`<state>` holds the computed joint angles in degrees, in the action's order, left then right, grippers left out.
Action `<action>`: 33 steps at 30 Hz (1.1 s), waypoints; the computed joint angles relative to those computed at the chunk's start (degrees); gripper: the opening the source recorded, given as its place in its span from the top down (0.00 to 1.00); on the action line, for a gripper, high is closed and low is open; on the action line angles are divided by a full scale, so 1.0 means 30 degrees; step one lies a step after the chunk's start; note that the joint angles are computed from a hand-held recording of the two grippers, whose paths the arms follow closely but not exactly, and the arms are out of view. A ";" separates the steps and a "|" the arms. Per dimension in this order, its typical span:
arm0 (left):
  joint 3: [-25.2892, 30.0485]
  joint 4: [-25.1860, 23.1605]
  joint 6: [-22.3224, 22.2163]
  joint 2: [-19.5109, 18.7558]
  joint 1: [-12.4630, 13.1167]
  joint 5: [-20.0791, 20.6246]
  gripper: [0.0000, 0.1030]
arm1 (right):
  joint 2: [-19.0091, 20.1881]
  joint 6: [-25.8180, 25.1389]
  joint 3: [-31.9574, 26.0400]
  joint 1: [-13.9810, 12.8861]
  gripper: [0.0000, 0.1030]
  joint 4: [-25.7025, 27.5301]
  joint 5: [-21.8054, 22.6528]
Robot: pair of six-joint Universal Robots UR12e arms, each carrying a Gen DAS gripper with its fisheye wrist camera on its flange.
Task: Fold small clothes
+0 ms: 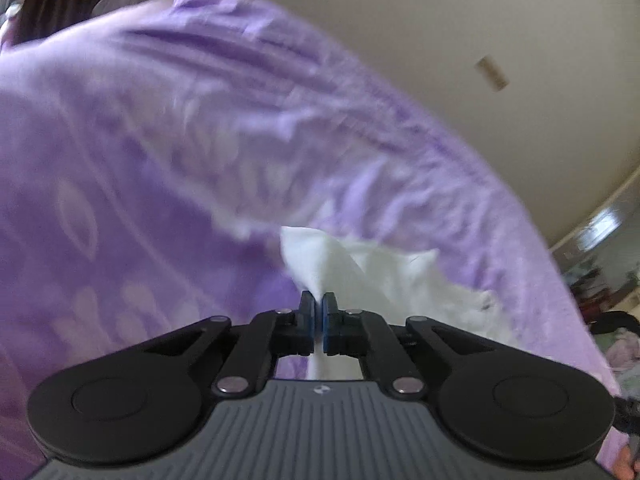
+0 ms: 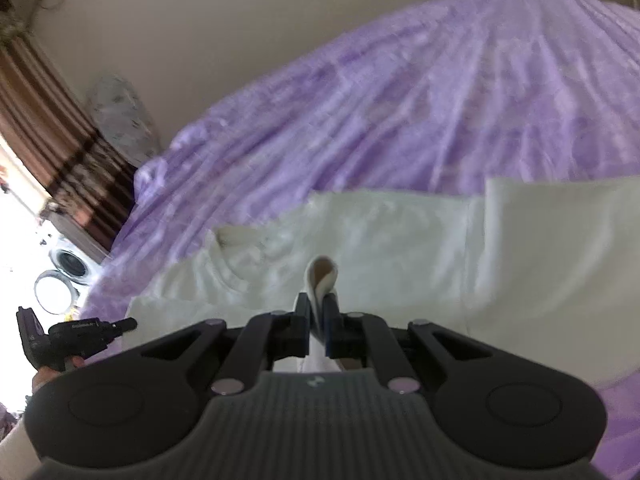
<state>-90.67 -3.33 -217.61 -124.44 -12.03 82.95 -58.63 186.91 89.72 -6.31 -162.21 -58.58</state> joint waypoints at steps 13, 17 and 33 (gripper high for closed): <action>0.0024 -0.2027 0.1105 0.0032 -0.0030 0.1463 0.93 | 0.1907 0.2344 -0.1238 0.0350 0.93 0.0805 -0.3351; -0.0751 -0.2652 0.1497 0.1091 0.0185 0.0754 0.92 | 0.1568 0.1370 -0.0806 0.0407 0.70 0.0450 -0.4384; 0.1071 -1.3048 0.8933 0.1632 -0.1504 0.1022 0.90 | -0.0729 -0.3282 0.1639 0.0790 0.71 0.1102 -0.5892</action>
<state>-87.46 -42.47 -190.82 -119.54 -16.54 86.02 -60.81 177.06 94.64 -3.94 -158.90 -76.25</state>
